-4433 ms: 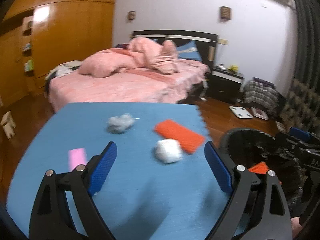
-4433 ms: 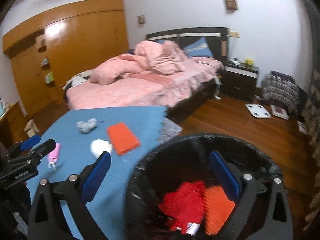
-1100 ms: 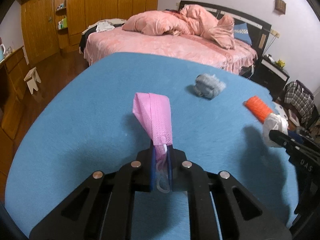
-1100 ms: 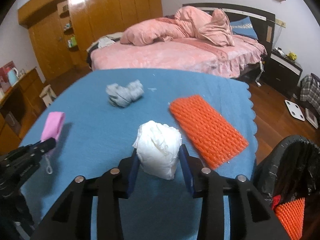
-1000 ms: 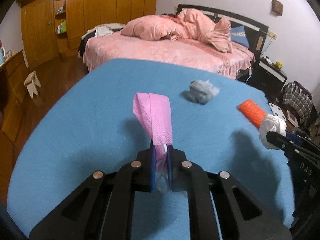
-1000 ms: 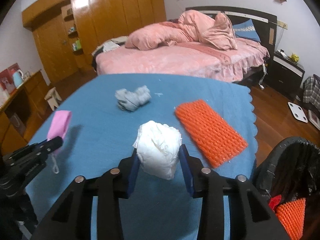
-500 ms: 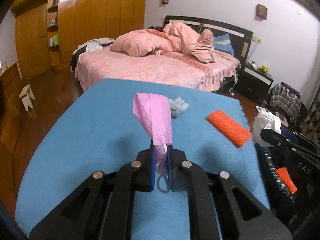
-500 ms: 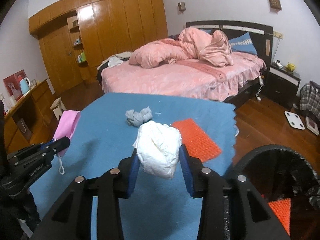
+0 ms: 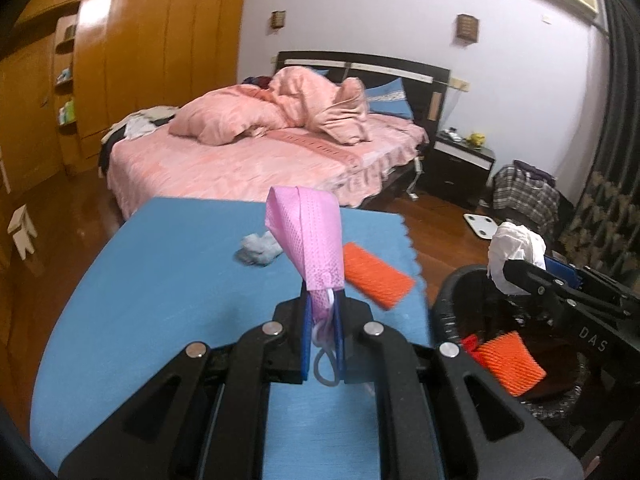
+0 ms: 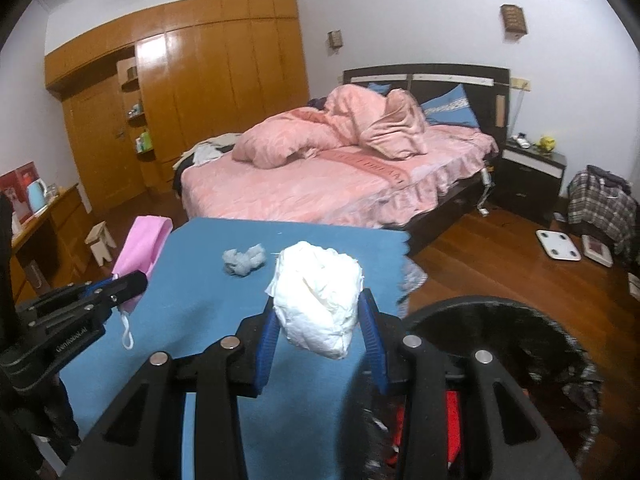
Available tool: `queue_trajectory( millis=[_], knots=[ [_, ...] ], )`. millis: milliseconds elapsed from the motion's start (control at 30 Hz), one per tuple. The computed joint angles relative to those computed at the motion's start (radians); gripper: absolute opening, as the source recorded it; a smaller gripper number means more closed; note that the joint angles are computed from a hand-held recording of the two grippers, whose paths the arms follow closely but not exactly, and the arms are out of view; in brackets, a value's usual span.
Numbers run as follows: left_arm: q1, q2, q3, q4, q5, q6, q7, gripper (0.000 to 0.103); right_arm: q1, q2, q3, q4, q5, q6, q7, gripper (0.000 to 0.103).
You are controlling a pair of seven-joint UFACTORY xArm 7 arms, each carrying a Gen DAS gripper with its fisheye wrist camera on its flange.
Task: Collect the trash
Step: 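Carry the tissue ball and pink mask over the black bin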
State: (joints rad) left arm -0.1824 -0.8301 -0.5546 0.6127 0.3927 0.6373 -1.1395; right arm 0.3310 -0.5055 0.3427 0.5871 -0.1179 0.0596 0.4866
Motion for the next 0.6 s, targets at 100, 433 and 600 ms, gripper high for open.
queue_trajectory(
  millis=[100, 433, 600],
  knots=[
    [0.01, 0.038, -0.027, 0.047, 0.015, -0.015, 0.002, 0.008, 0.0, -0.061, -0.032, -0.036, 0.008, 0.022, -0.005, 0.039],
    [0.038, 0.174, -0.11, 0.188, 0.086, -0.075, -0.004, 0.008, -0.067, -0.242, -0.076, -0.14, 0.014, 0.067, -0.028, 0.039],
    [0.055, 0.258, -0.156, 0.259, 0.147, -0.106, -0.019, 0.008, -0.102, -0.317, -0.107, -0.181, 0.017, 0.099, -0.053, 0.039]
  ],
)
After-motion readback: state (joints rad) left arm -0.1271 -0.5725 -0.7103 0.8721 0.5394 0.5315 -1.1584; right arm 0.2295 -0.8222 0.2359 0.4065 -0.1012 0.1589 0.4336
